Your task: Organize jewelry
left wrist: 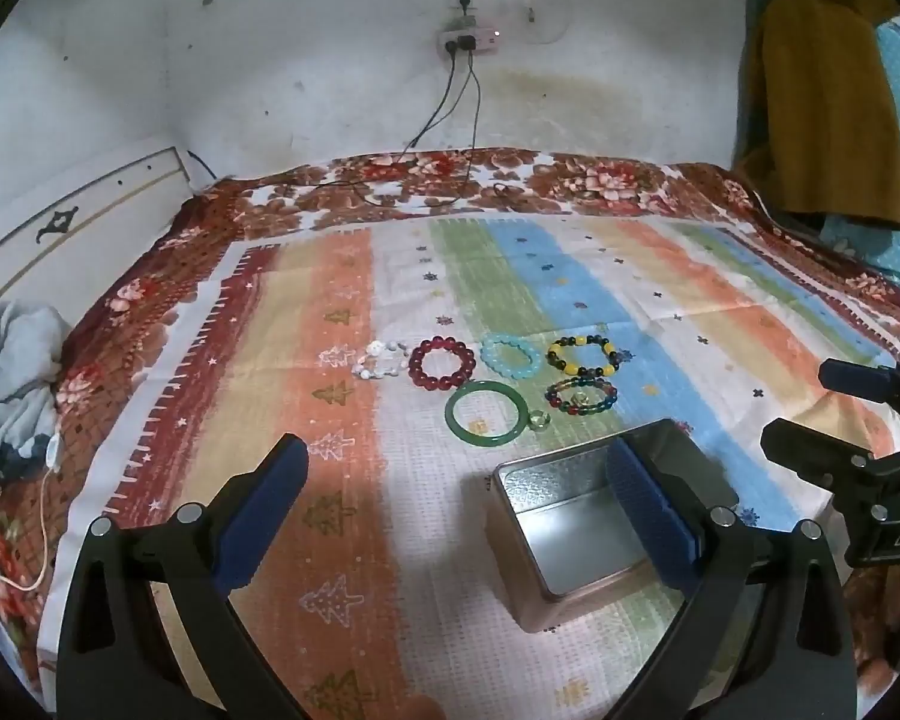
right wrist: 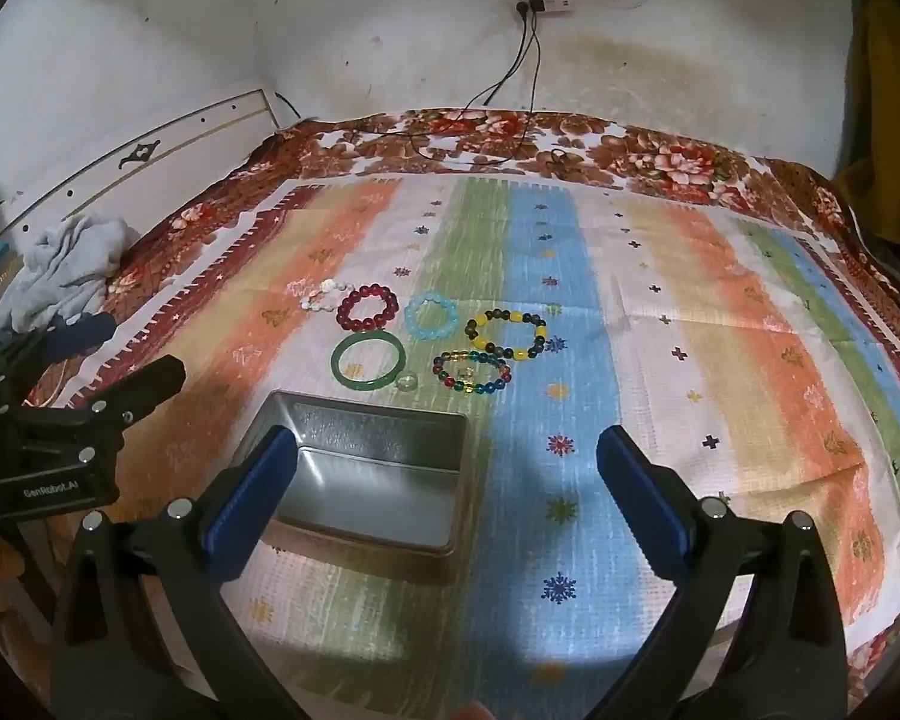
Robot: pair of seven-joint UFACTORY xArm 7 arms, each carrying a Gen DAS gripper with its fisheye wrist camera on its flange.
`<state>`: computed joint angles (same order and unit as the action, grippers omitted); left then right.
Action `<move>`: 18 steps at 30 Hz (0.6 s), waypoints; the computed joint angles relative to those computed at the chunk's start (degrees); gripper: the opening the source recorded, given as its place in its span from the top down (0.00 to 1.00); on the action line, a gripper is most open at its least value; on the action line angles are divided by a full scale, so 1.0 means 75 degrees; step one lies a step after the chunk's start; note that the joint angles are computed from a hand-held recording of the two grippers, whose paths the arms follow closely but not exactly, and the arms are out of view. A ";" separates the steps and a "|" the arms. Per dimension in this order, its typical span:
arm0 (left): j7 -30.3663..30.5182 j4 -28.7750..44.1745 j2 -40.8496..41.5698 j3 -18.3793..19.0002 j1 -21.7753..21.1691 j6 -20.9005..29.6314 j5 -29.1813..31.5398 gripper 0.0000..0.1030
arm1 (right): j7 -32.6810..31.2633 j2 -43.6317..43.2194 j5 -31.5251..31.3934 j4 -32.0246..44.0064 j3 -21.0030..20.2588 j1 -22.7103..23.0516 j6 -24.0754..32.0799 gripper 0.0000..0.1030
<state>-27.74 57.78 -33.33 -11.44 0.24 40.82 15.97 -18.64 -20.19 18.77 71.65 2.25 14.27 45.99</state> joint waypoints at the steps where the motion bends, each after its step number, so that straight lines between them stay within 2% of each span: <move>1: 0.0032 -0.0058 -0.0036 0.0039 -0.0019 -0.0036 -0.0012 0.05 | 0.0001 -0.0002 -0.0004 -0.0016 -0.0006 -0.0006 -0.0007 0.05; 6: 0.0162 -0.0035 -0.0012 0.0106 -0.0073 0.0001 -0.0103 0.05 | 0.0176 -0.0012 -0.0071 -0.0069 0.0032 -0.0029 -0.0013 0.05; 18: 0.0241 -0.0042 -0.0042 0.0110 -0.0048 0.0137 -0.0214 0.05 | -0.0040 0.0075 0.0111 0.0105 -0.0064 -0.0059 0.0244 0.05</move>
